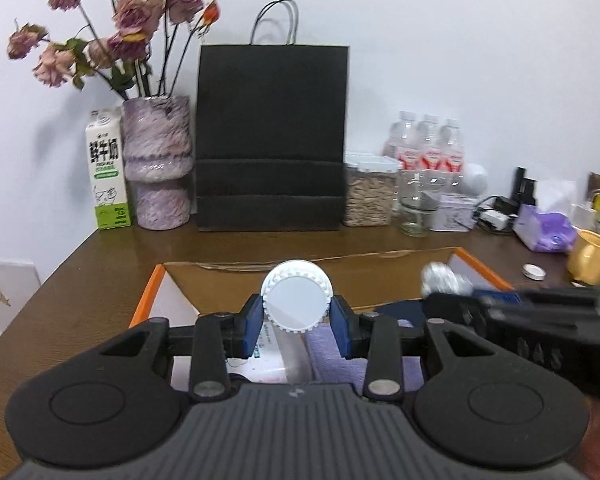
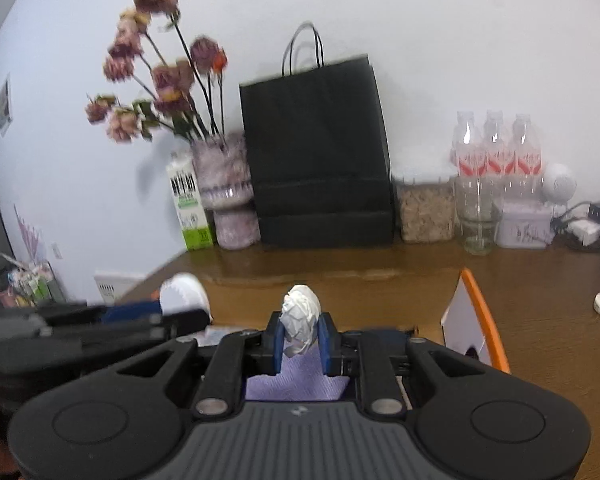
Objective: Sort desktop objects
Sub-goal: 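Lower the tissue and cap into the box and open both tools, then withdraw both tools from the box toward the remaining white caps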
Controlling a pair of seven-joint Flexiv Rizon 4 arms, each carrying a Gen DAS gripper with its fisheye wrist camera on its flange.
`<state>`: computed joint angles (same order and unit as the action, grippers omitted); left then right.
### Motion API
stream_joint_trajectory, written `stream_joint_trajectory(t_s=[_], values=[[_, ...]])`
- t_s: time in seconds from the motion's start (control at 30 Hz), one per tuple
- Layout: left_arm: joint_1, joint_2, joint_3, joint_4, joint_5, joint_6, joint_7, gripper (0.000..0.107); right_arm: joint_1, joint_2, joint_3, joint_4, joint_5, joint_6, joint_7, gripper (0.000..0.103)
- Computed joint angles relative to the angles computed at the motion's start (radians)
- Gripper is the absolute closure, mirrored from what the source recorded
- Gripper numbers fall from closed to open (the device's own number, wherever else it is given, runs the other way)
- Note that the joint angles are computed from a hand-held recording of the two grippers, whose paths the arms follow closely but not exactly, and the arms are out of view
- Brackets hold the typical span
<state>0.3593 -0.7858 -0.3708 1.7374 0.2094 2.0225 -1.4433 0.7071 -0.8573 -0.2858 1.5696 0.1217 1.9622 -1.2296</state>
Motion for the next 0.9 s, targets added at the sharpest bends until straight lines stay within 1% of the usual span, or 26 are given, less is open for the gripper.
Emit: stream_joint_trajectory(t_s=[0.13,0.2,0.23,0.27,0.3,0.33,0.37,0.4,0.43,0.47,0.5,0.53,0.57,0.6,0.67,0.77,0.9], values=[[-0.036,-0.006,0.047,-0.005,-0.033,-0.003,0.012,0.07,0.047,-0.021,-0.068,0.001,0.029,-0.018,0.003,0.086],[-0.034,-0.008,0.047,-0.001,-0.032,0.005,0.013,0.07,0.054,-0.022,-0.075,0.006,0.033,-0.011,0.001,0.085],[-0.037,-0.008,0.05,0.001,-0.033,0.011,0.012,0.07,0.059,-0.023,-0.08,0.009,0.035,-0.008,-0.001,0.083],[-0.048,-0.007,0.063,0.006,-0.04,0.024,0.011,0.069,0.068,-0.024,-0.088,0.012,0.041,-0.007,-0.003,0.082],[-0.068,-0.008,0.087,0.008,-0.053,0.042,0.011,0.064,0.083,-0.028,-0.106,0.015,0.054,-0.007,-0.004,0.082],[-0.094,-0.006,0.117,0.01,-0.07,0.058,0.014,0.059,0.098,-0.031,-0.123,0.019,0.066,-0.004,-0.006,0.076],[-0.119,-0.005,0.147,0.011,-0.087,0.076,0.018,0.045,0.1,-0.028,-0.124,0.025,0.068,0.001,-0.01,0.07],[-0.14,-0.006,0.171,0.015,-0.102,0.102,0.019,0.029,0.102,-0.024,-0.123,0.031,0.072,0.009,-0.014,0.05],[-0.171,-0.006,0.208,0.021,-0.129,0.143,0.021,0.026,0.111,-0.023,-0.131,0.038,0.085,0.023,-0.019,0.031],[-0.204,-0.006,0.245,0.027,-0.166,0.18,0.025,0.019,0.132,-0.027,-0.156,0.045,0.112,0.041,-0.026,0.023],[-0.228,-0.009,0.271,0.032,-0.195,0.219,0.026,0.006,0.151,-0.033,-0.179,0.049,0.141,0.062,-0.037,0.009],[-0.241,-0.013,0.284,0.037,-0.217,0.256,0.022,0.004,0.168,-0.037,-0.196,0.053,0.173,0.086,-0.051,0.0],[-0.238,-0.019,0.283,0.04,-0.215,0.302,0.008,0.004,0.17,-0.036,-0.194,0.055,0.191,0.105,-0.064,0.0],[-0.228,-0.02,0.276,0.044,-0.203,0.326,-0.006,0.004,0.16,-0.03,-0.176,0.058,0.196,0.13,-0.077,0.0],[-0.226,-0.019,0.275,0.048,-0.198,0.348,-0.021,0.004,0.157,-0.025,-0.163,0.058,0.22,0.148,-0.102,0.0],[-0.236,-0.02,0.284,0.049,-0.203,0.36,-0.022,0.004,0.187,-0.03,-0.19,0.047,0.284,0.14,-0.149,0.0],[-0.241,-0.02,0.287,0.05,-0.205,0.352,-0.019,0.004,0.192,-0.021,-0.18,0.042,0.33,0.13,-0.202,0.0]])
